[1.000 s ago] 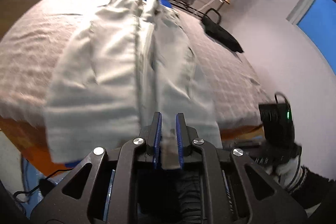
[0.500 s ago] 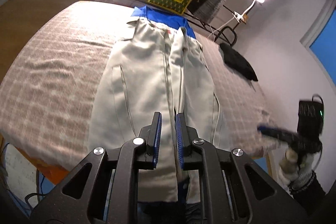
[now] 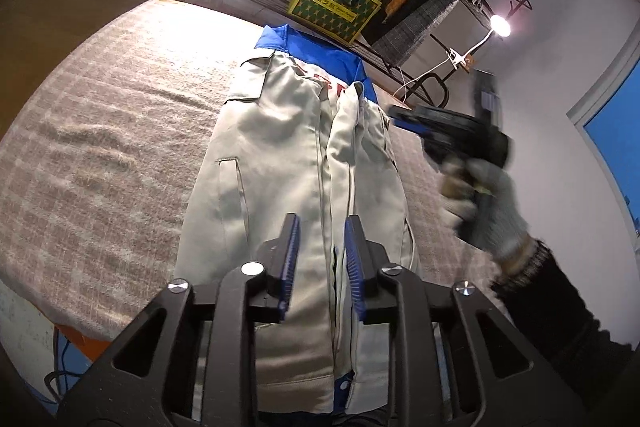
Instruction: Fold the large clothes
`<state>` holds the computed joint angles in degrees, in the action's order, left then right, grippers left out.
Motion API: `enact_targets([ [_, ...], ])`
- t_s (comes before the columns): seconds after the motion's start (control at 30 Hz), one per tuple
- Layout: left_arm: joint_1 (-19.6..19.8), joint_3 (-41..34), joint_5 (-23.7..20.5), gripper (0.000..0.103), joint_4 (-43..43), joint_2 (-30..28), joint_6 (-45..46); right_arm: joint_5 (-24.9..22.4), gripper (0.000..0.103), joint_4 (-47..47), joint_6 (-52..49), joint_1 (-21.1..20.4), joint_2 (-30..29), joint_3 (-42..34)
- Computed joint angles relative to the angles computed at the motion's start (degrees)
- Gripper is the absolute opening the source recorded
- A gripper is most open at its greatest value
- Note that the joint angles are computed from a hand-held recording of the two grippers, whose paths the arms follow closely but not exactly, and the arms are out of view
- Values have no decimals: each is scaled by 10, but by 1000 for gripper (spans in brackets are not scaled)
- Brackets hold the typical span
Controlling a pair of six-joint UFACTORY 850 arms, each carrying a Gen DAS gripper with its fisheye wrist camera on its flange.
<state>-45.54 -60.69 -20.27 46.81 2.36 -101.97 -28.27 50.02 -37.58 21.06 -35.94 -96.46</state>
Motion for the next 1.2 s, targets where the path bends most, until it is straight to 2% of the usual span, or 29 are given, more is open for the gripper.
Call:
enact_targets([
  [0.13, 7, -1, 5, 23, -16, -2, 20, -23, 24, -113, 126, 21, -103, -139],
  [0.2, 9, -2, 4, 23, -20, -2, 26, -36, 24, -144, 156, 31, -136, -186],
  [0.33, 15, 5, 17, 23, -39, 4, 37, -91, 22, -279, 251, 60, -219, -306],
  [0.43, 15, 8, 12, 23, -32, 8, 30, -66, 24, -369, 291, 79, -220, -298],
  [0.53, 13, 12, 4, 23, -22, 13, 20, -99, 27, -315, 264, 67, -212, -298],
  [0.6, 10, 16, -6, 26, -11, 17, 11, -80, 33, -259, 227, 57, -171, -244],
  [0.7, 6, 34, -7, 44, 21, 34, -25, -45, 40, -134, 117, 41, -87, -132],
  [0.77, 6, 50, 0, 48, 34, 48, -45, -31, 42, -63, 47, 32, -29, -60],
  [0.83, 10, 64, 14, 58, 9, 60, -26, -24, 46, -3, -20, 24, 26, 7],
  [1.0, 7, 97, 13, 59, -8, 81, -31, -10, 52, 135, -186, 2, 173, 187],
  [1.1, 11, 125, 38, 59, -41, 93, -20, -11, 56, 188, -253, -13, 257, 293],
  [1.2, 12, 164, 68, 59, -55, 109, -38, -38, 56, 204, -274, -35, 323, 391],
])
